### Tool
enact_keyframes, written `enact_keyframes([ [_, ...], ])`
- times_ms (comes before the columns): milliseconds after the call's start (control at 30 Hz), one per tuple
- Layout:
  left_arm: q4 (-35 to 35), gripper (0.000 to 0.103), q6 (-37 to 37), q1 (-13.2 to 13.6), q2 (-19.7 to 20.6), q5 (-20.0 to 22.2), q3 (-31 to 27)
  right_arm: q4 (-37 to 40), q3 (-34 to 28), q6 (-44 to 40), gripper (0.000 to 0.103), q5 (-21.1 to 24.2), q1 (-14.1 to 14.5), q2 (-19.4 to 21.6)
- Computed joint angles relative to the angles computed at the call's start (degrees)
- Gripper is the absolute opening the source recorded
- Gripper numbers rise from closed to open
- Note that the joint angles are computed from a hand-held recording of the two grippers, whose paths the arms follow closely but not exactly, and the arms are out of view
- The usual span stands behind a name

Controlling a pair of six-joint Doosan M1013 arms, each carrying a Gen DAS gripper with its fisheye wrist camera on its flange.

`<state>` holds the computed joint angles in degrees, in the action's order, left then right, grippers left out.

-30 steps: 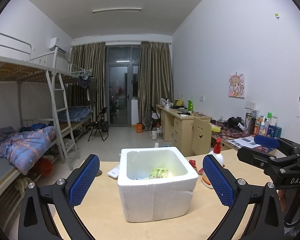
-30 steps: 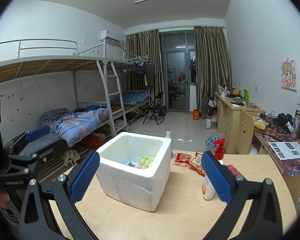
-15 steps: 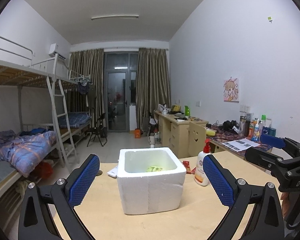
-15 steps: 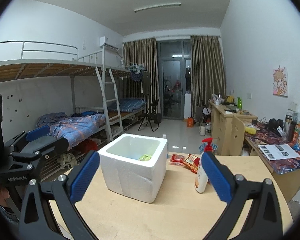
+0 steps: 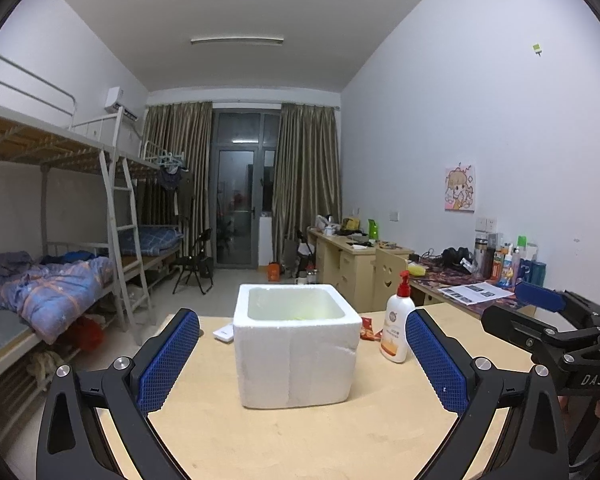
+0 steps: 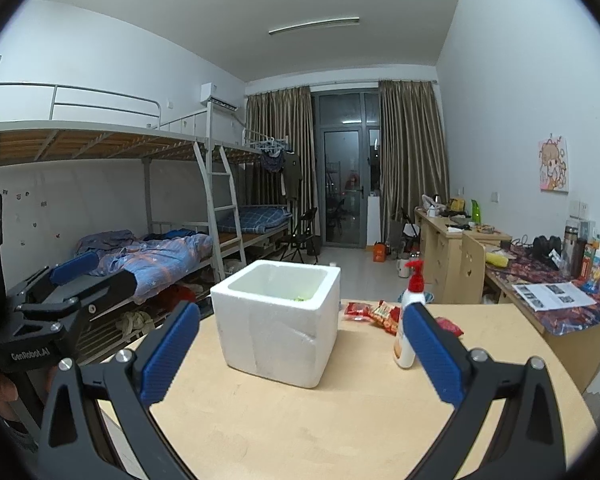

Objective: Organize soft objects

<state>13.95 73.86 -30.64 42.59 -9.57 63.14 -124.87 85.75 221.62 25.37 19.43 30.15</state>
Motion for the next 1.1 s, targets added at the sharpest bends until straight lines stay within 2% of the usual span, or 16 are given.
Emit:
enact_keyframes([
  [67,0.53,0.103,-0.7,-0.02,-0.02,-0.47,0.48,-1.3,0.57,2.22,0.103,0.24,-0.11,0.01],
  [167,-5.22,0.103,5.26,-0.24,0.21,-0.96,0.9,-4.53,1.78,7.22,0.103,1.16,-0.31,-0.22],
  [233,-5.86,0.103,5.61,-0.34,0.58,-0.43,0.64,-5.5,2.22,8.98,0.103,1.34,-0.52,-0.21],
  [333,-0.77,0.103,-0.33,-0.17,1.05,-0.05,0.56,-5.61,2.71,9.65,0.103,1.48,-0.64,-0.16],
  [467,-0.32,0.103,-1.44,-0.24,1.61,0.18,0.51,-5.33,3.14,9.82,0.103,1.44,-0.66,-0.02],
  [533,1.1,0.103,-3.62,-0.16,1.95,0.79,0.17,-5.08,3.67,10.35,0.103,3.31,-0.31,0.08],
  [600,5.99,0.103,-9.01,-0.04,2.23,0.96,-0.02,-5.81,4.31,11.59,0.103,4.32,-0.08,0.08],
  [700,2.89,0.103,-6.0,-0.11,2.51,0.61,0.16,-5.97,4.73,11.98,0.103,4.78,0.03,0.23],
  [867,5.3,0.103,-8.1,0.0,2.83,-0.75,0.87,-6.45,4.96,12.42,0.103,4.01,-0.19,0.47],
  [967,3.63,0.103,-5.95,-0.05,2.97,-1.06,1.42,-5.1,5.08,11.5,0.103,4.85,0.11,0.79],
  [1067,-2.18,0.103,0.54,-0.18,2.96,-1.76,2.26,-6.11,5.33,12.5,0.103,4.51,0.17,0.97],
  [1100,-1.21,0.103,-0.44,-0.13,2.89,-2.2,2.62,-6.43,5.47,12.78,0.103,4.52,0.19,1.04],
])
